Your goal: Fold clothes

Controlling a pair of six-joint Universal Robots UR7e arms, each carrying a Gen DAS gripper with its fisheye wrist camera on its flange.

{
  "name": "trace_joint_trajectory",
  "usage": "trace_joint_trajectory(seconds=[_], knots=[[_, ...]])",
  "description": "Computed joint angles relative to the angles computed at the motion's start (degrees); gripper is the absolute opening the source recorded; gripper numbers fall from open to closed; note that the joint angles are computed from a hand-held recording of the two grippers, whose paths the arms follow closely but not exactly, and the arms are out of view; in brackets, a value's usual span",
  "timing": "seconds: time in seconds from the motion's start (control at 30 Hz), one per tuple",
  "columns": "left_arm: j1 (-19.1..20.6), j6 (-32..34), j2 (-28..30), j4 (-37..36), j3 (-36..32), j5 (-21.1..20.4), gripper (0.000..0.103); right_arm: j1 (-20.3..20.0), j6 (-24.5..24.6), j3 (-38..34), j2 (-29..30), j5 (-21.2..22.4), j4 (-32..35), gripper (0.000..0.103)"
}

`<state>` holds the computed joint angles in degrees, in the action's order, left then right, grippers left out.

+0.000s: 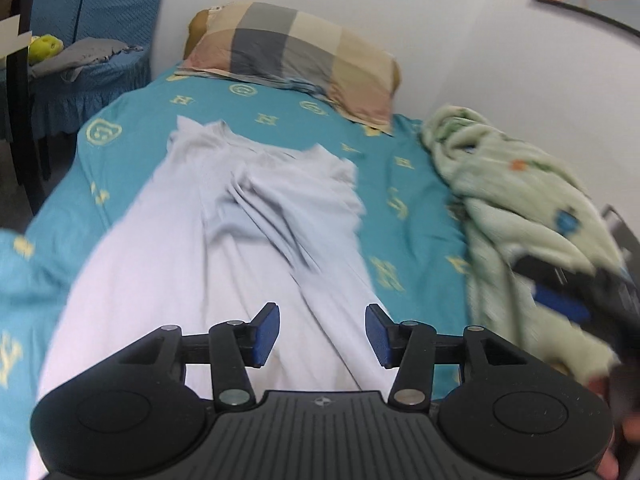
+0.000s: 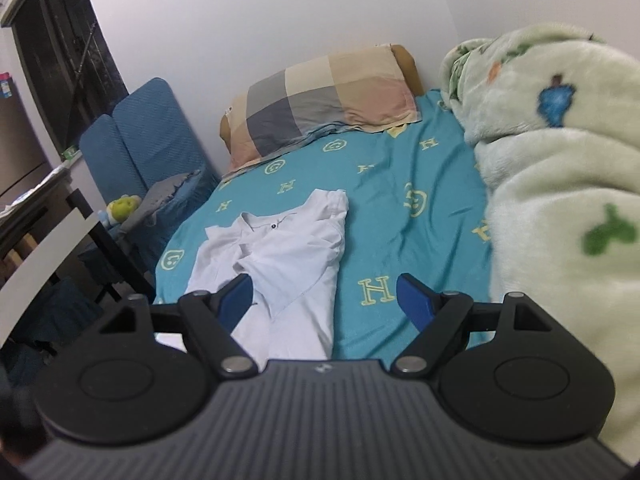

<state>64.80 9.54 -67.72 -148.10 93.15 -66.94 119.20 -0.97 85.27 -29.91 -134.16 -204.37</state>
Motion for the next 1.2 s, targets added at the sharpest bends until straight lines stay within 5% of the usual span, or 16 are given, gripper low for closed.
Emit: trace_joint_trajectory(seconds=[0.27, 0.57, 0.6, 0.67, 0.83, 1.0, 1.07, 1.2], knots=[[-2.5, -1.3, -7.8, -0.7, 15.2, -3.8, 0.051, 4.8, 5.1, 10.0, -5.0, -5.0, 0.3, 0.080], [-2.1, -1.2, -5.1, 3.0, 17.9, -8.4, 0.047, 5.6, 12.3, 15.5, -5.9, -7.5, -2.2, 0.080], [-2.0, -0.6, -4.9, 3.4, 18.0, -8.9, 0.040, 5.3, 12.8, 15.3, -5.8, -7.6, -1.9, 0.080], [-2.0, 1.2, -4.8, 3.0, 18.5, -8.9, 0.009, 5.0, 13.4, 15.0, -5.6, -7.6, -0.3, 0.081], [-1.0, 0.4, -6.8, 3.1, 16.9, -12.3, 0.001, 4.4, 15.1, 14.6, -5.5, -7.3, 2.8, 0.080], [0.5, -2.3, -11.2, 11.6, 10.4, -16.4, 0.001, 4.1, 16.9, 15.6, -6.4, -4.4, 4.3, 0.080], [1.8, -4.6, -11.5, 16.6, 6.0, -15.7, 0.001, 4.0, 17.2, 15.4, -6.5, -3.6, 6.9, 0.080], [4.9, -9.4, -9.1, 27.1, -2.6, -7.9, 0.001, 4.0, 16.6, 14.1, -6.3, -1.5, 12.8, 0.080]])
